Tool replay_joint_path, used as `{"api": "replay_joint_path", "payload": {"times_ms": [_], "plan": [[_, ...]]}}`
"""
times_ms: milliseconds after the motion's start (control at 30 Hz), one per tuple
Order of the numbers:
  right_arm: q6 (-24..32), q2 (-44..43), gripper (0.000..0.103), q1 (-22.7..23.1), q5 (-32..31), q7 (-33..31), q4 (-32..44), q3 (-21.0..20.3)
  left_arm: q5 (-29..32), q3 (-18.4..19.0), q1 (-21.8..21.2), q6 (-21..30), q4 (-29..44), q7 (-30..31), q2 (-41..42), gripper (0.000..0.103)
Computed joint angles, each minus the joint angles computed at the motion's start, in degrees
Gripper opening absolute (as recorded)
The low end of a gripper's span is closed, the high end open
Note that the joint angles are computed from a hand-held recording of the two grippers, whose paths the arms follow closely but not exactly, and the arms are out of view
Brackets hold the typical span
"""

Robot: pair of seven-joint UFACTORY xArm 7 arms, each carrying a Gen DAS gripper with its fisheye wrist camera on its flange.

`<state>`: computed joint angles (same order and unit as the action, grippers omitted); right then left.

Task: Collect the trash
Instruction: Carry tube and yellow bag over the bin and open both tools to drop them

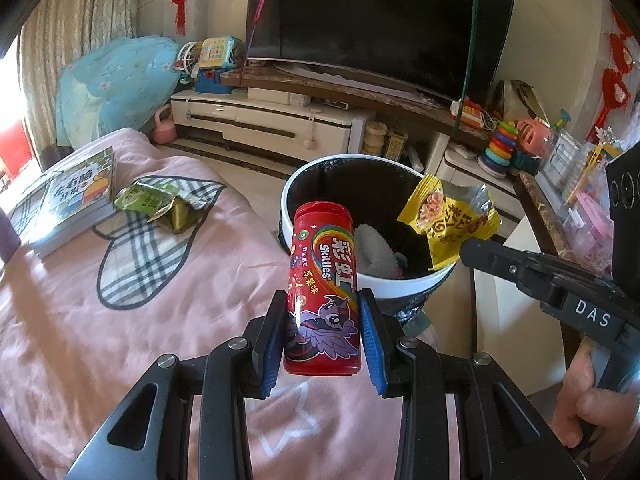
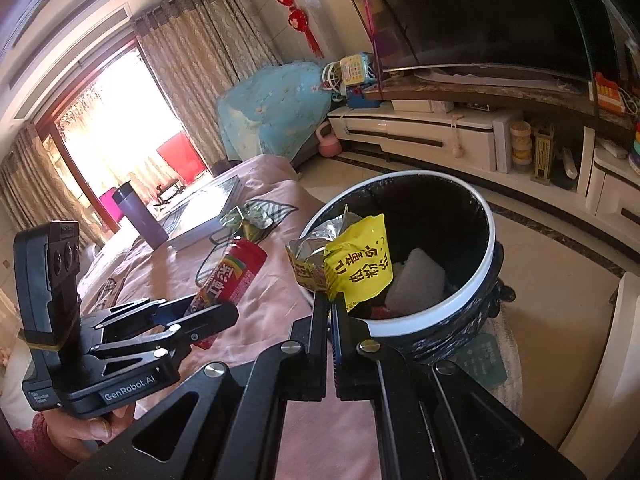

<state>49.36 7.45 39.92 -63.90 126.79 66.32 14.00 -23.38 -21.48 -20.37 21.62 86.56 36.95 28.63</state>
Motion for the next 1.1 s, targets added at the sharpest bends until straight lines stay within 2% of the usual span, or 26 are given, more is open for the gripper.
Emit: {"api": "replay_joint_path", "payload": {"times_ms": [267,700,1100], "plan": [[-1.26,-1.46,0.002,-1.78,-0.14,-0.52,-1.91,-0.33,3.98,1.92,-2.98,0.79,4.99,-3.56,3.35,0.033],[-4.17,-2.99,0.002,-5.13,0.99,-1.97,-4.90,-0.62,11.31,4.71,-7.87,4.53,16.98,-10.32,11.16,0.033],[-6.40,-3.99,0.002,-7.47,2.11,-3.46,-7.08,-0.91,14.60,5.95,-10.64,7.78,25.84,-12.36,16.77,0.033]]}}
